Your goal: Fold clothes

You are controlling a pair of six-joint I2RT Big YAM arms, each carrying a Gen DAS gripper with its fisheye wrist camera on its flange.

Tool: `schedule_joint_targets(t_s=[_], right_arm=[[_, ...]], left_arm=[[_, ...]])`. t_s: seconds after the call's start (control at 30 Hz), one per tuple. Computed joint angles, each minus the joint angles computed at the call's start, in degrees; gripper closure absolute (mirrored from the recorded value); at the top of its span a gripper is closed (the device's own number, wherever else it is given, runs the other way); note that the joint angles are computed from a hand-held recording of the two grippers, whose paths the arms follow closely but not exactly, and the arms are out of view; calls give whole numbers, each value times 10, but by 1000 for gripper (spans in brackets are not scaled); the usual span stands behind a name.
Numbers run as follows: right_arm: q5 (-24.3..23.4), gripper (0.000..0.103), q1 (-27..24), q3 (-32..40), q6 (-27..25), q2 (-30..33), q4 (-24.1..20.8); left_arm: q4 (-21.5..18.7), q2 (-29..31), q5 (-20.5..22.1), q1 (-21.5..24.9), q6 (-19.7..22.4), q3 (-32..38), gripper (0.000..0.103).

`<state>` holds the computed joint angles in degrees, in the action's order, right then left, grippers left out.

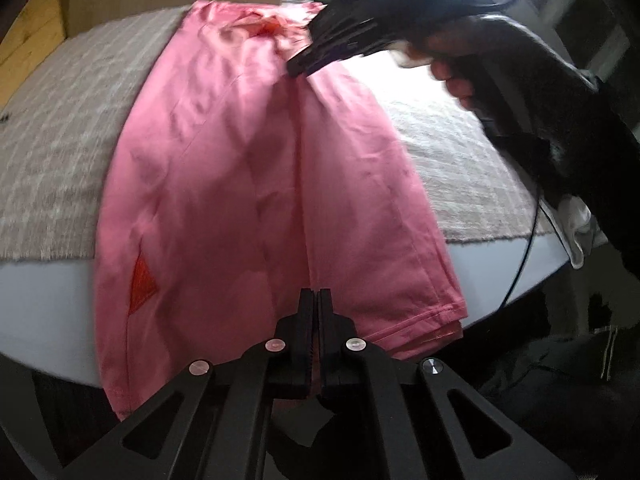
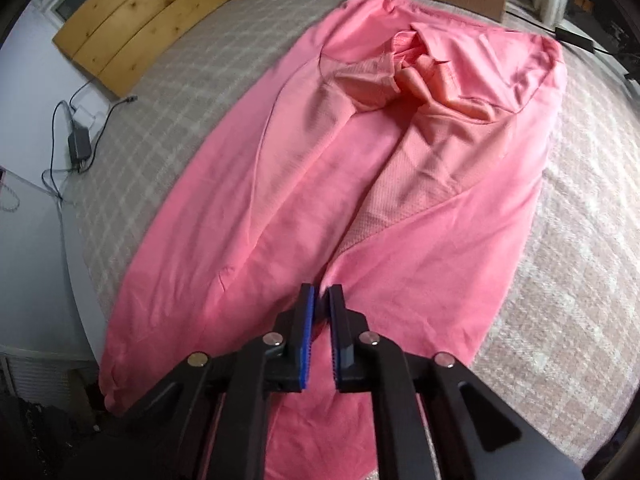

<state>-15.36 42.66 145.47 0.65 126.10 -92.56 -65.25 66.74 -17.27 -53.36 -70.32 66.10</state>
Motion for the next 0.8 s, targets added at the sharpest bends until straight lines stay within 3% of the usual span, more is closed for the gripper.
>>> schedule_joint_targets(t_s=[0.13, 0.27, 0.37, 0.53, 0.63, 0.67, 0.73, 0.8], right_arm=[[-49, 83, -12, -133, 15, -92, 104], [-42, 83, -4, -259, -24, -170, 137], [-44, 83, 6, -387, -29, -244, 179], [-9, 83, 29, -512, -9, -331, 220], [1, 83, 30, -594, 66, -412, 260], [22, 78, 30, -619, 99, -437, 273], [64, 64, 32, -656, 160, -474, 292], [75, 61, 34, -676, 203, -488, 300]], left_arm=[[3, -5, 1, -4, -15, -3, 99], [-21, -22, -20, -26, -38, 1, 95], [-66, -46, -40, -50, -75, 1, 92], [-163, -96, -40, -74, -139, -24, 86], [-166, -131, -30, -69, -154, -52, 86], [-158, -137, -25, -64, -149, -58, 85], [-140, -135, -16, -47, -117, -65, 77], [-126, -126, -12, -31, -83, -64, 71]])
